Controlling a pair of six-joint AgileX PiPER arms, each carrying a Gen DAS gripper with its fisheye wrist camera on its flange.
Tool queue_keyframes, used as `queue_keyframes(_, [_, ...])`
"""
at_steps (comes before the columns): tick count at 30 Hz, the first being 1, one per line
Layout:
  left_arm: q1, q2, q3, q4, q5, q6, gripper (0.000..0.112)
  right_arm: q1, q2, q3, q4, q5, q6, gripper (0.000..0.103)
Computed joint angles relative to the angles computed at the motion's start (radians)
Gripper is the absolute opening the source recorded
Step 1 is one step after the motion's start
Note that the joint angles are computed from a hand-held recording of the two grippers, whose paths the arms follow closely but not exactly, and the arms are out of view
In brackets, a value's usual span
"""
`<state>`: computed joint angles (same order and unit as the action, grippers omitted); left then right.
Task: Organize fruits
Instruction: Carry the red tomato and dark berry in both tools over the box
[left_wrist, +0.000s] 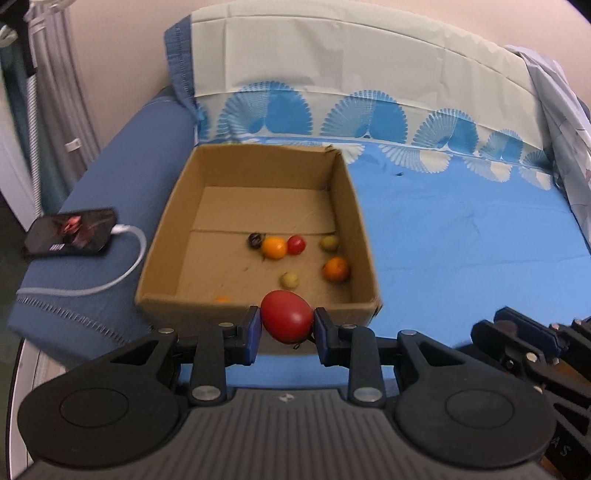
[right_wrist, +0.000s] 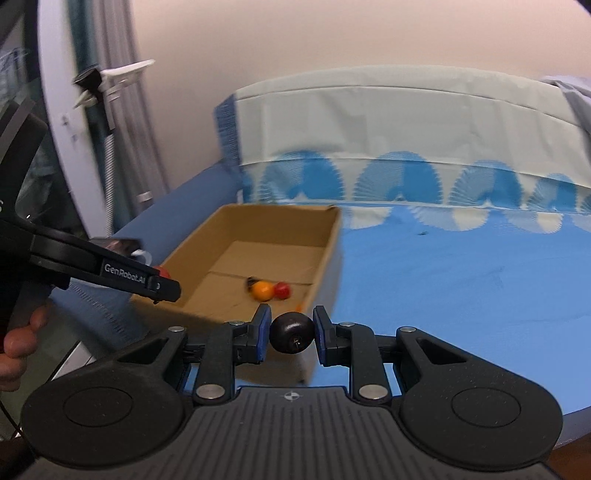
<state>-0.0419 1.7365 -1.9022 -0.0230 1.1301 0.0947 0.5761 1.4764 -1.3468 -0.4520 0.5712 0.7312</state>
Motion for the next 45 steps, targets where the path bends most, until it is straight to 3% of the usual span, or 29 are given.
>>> queue_keyframes(5, [0.065,-0.142,0.198,-0.051,-0.079,0.059,0.034,0.111,-0.021,0.001,-0.121,0.056,0.108,0.026])
queue_keyframes(12, [0.135,-0.249,0.330,-0.127,-0.110,0.116,0.034,0.217,-0.026,-0.013,-0.190,0.125,0.154,0.026])
queue_keyframes(24, [0.181,-0.305,0.377,-0.185,-0.116,0.137,0.034,0.270,-0.036,-0.027,-0.223,0.160,0.146,0.026])
queue_keyframes(45, [0.175,-0.280,0.368,-0.180,-0.118,0.136,0.034,0.242,-0.017,-0.036,-0.169,0.155,0.112,0.026])
